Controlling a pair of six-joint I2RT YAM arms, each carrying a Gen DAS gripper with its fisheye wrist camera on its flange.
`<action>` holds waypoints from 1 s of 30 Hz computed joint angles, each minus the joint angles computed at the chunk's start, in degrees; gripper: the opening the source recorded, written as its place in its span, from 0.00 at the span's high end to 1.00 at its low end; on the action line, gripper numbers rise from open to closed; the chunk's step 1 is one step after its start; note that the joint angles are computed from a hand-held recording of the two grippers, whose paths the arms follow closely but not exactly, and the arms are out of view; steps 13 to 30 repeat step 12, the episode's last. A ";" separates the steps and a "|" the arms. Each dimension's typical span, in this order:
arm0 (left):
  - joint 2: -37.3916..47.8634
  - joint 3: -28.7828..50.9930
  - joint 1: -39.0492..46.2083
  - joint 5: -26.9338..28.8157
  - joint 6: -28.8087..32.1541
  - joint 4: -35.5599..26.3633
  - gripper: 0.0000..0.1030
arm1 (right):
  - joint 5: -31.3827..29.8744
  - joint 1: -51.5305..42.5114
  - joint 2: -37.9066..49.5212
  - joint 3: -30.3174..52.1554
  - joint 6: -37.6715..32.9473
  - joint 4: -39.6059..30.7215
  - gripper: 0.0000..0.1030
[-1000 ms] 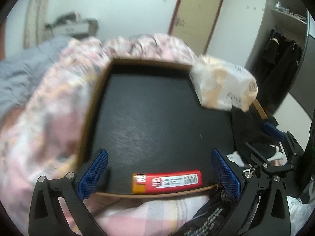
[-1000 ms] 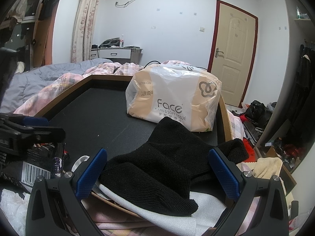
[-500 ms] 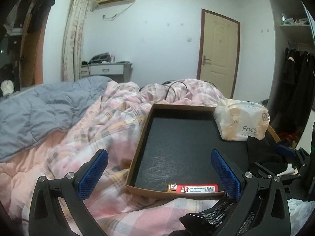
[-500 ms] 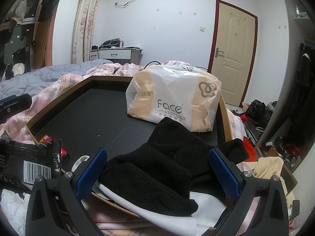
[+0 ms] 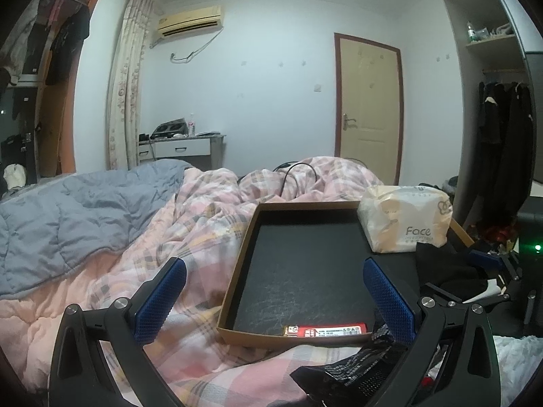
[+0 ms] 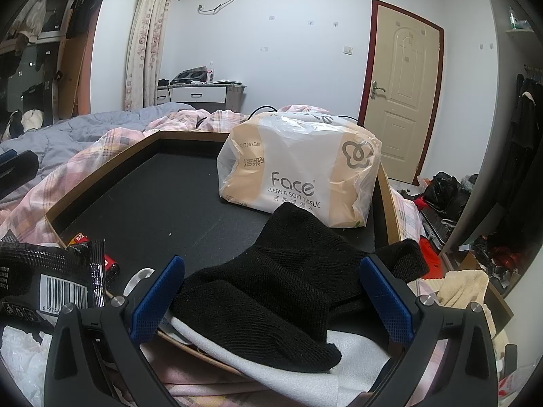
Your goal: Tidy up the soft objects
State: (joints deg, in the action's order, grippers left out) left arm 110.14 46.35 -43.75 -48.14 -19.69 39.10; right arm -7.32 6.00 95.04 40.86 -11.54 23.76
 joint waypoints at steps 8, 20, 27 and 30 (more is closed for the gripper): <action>0.88 -3.28 -3.39 -4.66 8.08 12.31 0.00 | 0.01 -0.01 0.00 -0.02 -0.02 0.02 0.00; 1.19 -1.88 -3.62 -4.39 9.08 10.02 0.00 | 0.01 -0.01 0.00 -0.02 -0.02 0.02 0.00; 1.19 -1.88 -3.62 -4.39 9.08 10.02 0.00 | 0.01 -0.01 0.00 -0.02 -0.02 0.02 0.00; 1.19 -1.88 -3.62 -4.39 9.08 10.02 0.00 | 0.01 -0.01 0.00 -0.02 -0.02 0.02 0.00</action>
